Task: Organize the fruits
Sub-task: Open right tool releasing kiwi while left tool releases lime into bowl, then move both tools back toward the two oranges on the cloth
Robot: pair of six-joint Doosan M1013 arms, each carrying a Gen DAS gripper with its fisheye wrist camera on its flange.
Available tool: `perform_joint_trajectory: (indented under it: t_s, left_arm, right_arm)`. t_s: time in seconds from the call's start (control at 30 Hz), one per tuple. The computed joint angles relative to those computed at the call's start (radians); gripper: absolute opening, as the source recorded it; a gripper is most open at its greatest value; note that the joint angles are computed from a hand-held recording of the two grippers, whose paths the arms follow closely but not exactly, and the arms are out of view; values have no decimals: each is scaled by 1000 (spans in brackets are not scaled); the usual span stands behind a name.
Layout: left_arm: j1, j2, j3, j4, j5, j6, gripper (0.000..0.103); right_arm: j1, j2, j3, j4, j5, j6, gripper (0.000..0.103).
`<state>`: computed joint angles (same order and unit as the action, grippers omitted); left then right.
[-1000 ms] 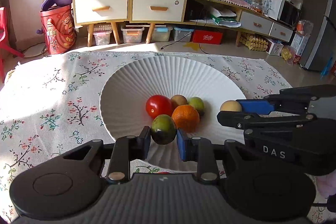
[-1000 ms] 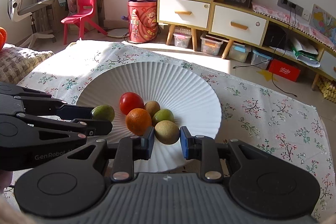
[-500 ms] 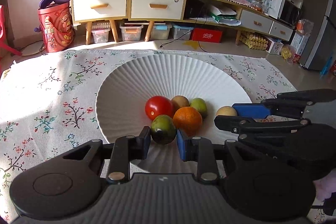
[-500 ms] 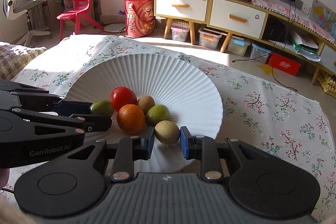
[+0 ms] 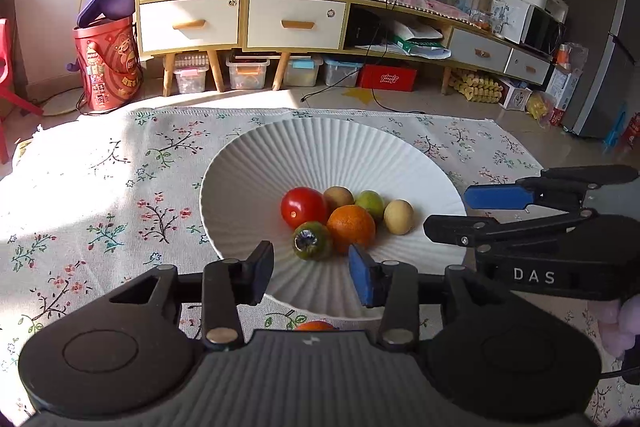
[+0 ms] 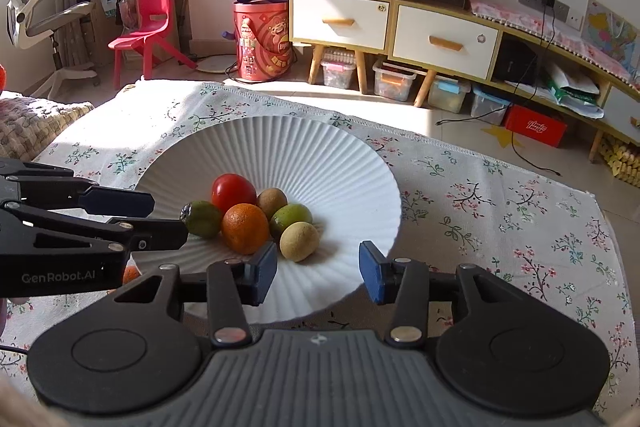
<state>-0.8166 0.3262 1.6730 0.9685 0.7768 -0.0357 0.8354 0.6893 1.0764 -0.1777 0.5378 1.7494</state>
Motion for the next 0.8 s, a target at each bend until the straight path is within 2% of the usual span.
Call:
perform_joint_trajectory:
  t_s: [0.37,0.6,0.8]
  left_arm:
    - [-22,-31,31,-10,8,8,48]
    - [-35,-49,54,-16,15,-11,66]
    - [-51,-56,63,-28,48,-10,78]
  right_arm:
    - [1,-29,33,-7,-8,33,59]
    - [8,-57,73,0,-16,32,68]
    - [13,-71,96,-6,-17,45,74]
